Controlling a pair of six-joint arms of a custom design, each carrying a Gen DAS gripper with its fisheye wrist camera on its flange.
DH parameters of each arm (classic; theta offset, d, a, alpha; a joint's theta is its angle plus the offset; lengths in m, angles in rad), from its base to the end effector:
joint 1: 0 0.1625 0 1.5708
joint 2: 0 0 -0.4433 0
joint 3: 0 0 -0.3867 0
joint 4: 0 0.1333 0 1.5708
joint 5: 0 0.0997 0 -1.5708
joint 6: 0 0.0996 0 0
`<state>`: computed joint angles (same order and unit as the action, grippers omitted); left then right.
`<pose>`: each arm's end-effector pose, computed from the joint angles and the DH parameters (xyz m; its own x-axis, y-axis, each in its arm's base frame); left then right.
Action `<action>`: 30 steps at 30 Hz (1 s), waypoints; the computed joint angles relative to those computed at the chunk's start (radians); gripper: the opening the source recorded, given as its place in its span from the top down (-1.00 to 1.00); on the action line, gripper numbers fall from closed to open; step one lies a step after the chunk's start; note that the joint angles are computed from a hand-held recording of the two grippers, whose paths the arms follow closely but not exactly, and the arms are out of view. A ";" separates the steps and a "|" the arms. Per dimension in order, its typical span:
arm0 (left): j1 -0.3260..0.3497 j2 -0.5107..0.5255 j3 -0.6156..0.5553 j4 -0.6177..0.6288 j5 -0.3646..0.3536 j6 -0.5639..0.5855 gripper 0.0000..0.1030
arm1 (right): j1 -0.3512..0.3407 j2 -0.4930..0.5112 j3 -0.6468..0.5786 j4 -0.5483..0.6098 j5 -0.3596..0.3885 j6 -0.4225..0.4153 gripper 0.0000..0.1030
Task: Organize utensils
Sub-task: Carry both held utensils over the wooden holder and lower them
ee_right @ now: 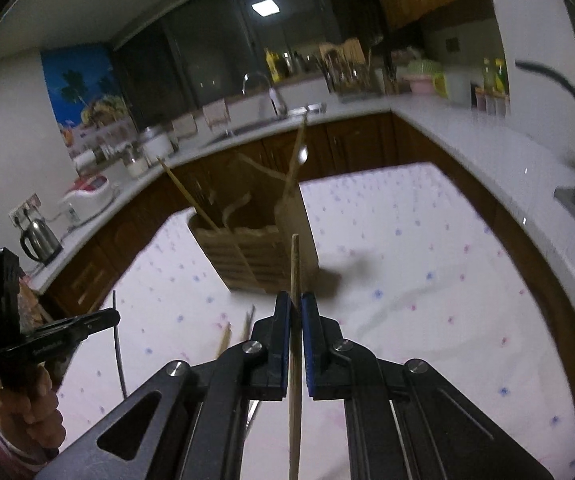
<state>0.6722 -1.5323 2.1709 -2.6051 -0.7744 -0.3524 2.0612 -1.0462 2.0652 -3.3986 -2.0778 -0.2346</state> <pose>-0.2219 -0.4380 0.3491 -0.8602 0.1542 -0.4860 0.4529 0.6689 -0.5894 0.3371 -0.4510 0.2289 -0.8354 -0.2406 0.4942 -0.5340 0.5686 -0.6257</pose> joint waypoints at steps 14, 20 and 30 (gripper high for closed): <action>-0.034 -0.017 -0.013 -0.037 0.039 0.027 0.93 | 0.036 -0.007 -0.031 -0.070 0.025 -0.042 0.89; -0.036 -0.011 -0.024 -0.057 0.051 0.039 0.93 | 0.034 -0.006 -0.034 -0.067 0.029 -0.042 0.89; -0.027 0.045 -0.098 -0.146 0.053 0.124 0.92 | 0.032 0.023 -0.086 -0.085 0.046 -0.058 0.89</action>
<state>0.6452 -1.4877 2.0726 -2.7507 -0.7217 -0.2289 2.0932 -1.0234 1.9789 -3.4832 -2.0320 -0.2924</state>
